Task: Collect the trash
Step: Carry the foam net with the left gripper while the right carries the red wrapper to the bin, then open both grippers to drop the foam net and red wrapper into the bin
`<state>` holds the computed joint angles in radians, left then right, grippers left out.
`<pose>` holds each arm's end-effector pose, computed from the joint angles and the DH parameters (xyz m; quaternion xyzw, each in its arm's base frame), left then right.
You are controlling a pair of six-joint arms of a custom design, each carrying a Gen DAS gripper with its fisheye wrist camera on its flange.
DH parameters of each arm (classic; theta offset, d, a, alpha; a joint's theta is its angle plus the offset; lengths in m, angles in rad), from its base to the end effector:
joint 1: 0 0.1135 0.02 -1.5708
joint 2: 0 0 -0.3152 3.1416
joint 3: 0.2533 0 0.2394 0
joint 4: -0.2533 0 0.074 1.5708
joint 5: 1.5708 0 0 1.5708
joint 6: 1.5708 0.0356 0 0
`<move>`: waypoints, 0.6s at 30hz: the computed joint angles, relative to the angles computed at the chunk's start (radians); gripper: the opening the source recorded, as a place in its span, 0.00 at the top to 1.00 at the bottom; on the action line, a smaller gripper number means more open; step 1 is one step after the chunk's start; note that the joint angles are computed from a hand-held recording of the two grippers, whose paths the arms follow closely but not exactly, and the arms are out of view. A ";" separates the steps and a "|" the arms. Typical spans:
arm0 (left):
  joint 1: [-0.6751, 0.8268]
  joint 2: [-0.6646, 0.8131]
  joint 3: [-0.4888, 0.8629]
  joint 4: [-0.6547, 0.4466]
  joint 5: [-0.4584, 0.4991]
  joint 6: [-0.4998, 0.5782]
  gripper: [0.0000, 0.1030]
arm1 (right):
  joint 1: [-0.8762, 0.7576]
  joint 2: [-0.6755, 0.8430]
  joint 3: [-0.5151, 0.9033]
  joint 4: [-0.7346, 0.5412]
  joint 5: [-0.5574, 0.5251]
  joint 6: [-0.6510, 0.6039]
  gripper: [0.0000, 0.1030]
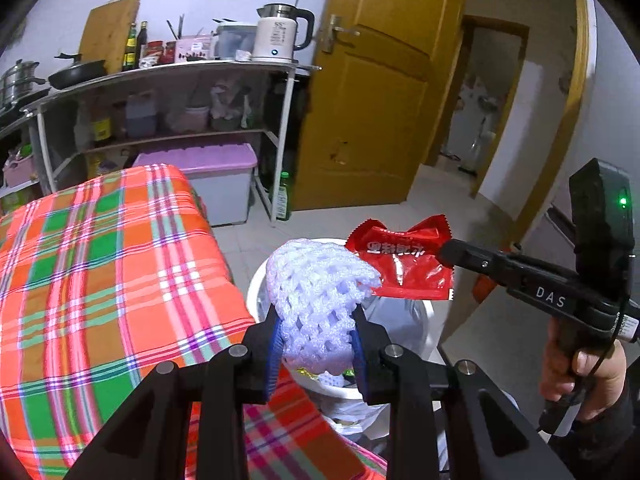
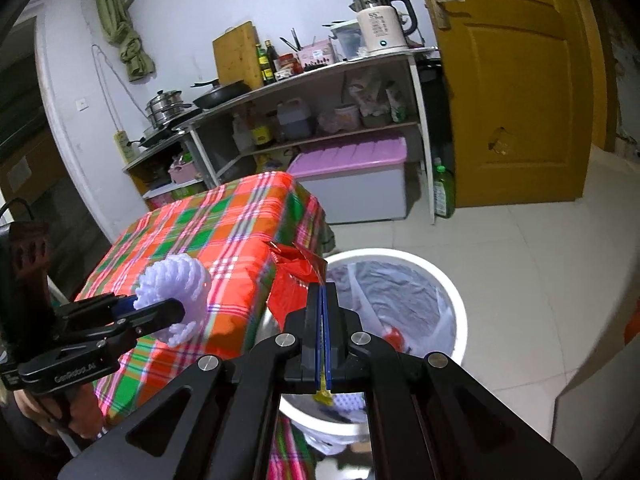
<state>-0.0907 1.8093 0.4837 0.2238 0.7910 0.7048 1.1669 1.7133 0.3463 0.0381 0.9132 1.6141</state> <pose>0.2503 -0.0482 0.1212 0.4302 0.7928 -0.2924 0.3177 0.1019 0.1667 0.1177 0.2494 0.8570 0.0281 0.4500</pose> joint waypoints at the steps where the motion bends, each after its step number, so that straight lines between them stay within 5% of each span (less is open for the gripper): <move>1: -0.013 0.007 -0.002 0.011 -0.005 -0.007 0.71 | -0.001 0.004 -0.008 0.008 -0.003 0.006 1.00; 18: -0.147 0.198 0.050 0.127 -0.081 -0.114 0.66 | -0.106 0.164 -0.168 0.387 -0.117 -0.058 1.00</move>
